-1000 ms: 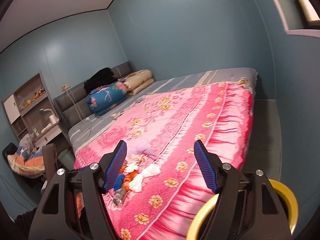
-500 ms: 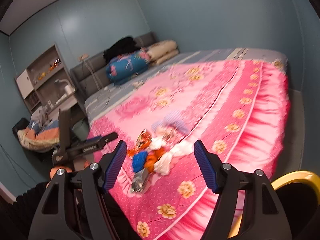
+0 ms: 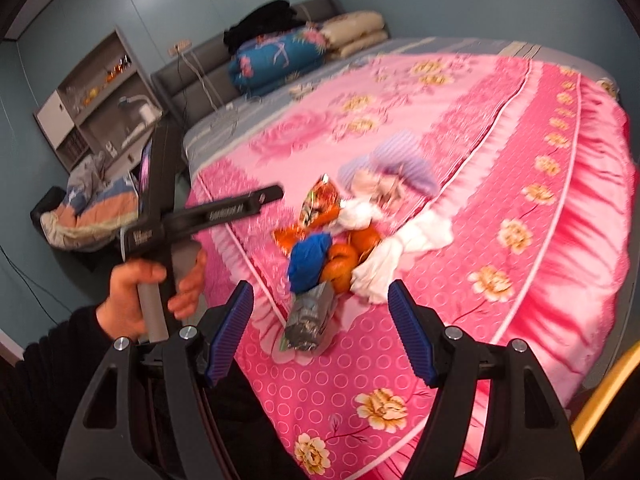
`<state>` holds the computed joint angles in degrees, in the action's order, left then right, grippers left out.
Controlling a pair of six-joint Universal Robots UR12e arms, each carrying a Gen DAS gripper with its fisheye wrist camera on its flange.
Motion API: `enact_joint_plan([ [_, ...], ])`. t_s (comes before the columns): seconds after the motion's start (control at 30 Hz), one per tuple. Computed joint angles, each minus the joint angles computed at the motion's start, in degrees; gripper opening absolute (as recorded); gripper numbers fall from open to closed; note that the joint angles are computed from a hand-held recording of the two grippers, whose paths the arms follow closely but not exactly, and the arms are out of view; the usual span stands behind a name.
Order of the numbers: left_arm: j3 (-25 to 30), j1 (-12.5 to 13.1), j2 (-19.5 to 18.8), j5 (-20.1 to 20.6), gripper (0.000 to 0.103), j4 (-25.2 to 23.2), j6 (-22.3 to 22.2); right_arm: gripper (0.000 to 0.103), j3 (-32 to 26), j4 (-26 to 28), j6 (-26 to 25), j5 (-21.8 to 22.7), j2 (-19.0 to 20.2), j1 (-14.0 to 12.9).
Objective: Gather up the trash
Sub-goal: 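Move both tools back toward the trash pile on the bed, then grasp the orange snack wrapper with the left gripper while the right grasps the silver foil packet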
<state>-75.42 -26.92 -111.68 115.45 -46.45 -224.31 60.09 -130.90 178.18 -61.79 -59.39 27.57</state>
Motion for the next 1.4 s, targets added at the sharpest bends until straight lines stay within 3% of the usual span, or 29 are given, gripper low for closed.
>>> enact_joint_plan([
  [0.4, 1.28, 2.38, -2.54, -4.58, 0.095, -0.2, 2.41, 0.067, -7.13, 12.38, -4.32, -1.25, 5.72, 2.58],
  [0.8, 1.15, 4.12, -3.77, -8.48, 0.093, 0.13, 1.75, 0.066, -12.69, 18.2, -5.68, -4.27, 9.87, 3.91],
  [1.0, 0.7, 4.68, -3.97, -11.43, 0.073, 1.44, 1.31, 0.057, -15.35, 21.09, -7.09, -5.37, 11.57, 4.65],
  [1.07, 0.26, 4.86, -3.85, -12.73, 0.061, 2.38, 1.11, 0.048, -16.05, 22.29, -7.72, -6.01, 12.01, 4.95],
  [1.2, -0.33, 5.01, -3.61, -15.09, 0.037, 4.31, 1.58, 0.042, -15.8, 21.79, -8.41, -6.44, 11.95, 5.21],
  [1.27, -0.11, 4.82, -3.6, -14.74, 0.03, 3.98, 2.04, 0.038, -15.65, 21.34, -8.57, -6.54, 11.86, 5.23],
  [1.4, 0.13, 4.44, -3.5, -13.62, 0.025, 3.51, 3.12, 0.034, -15.31, 20.66, -8.35, -7.12, 11.76, 5.36],
])
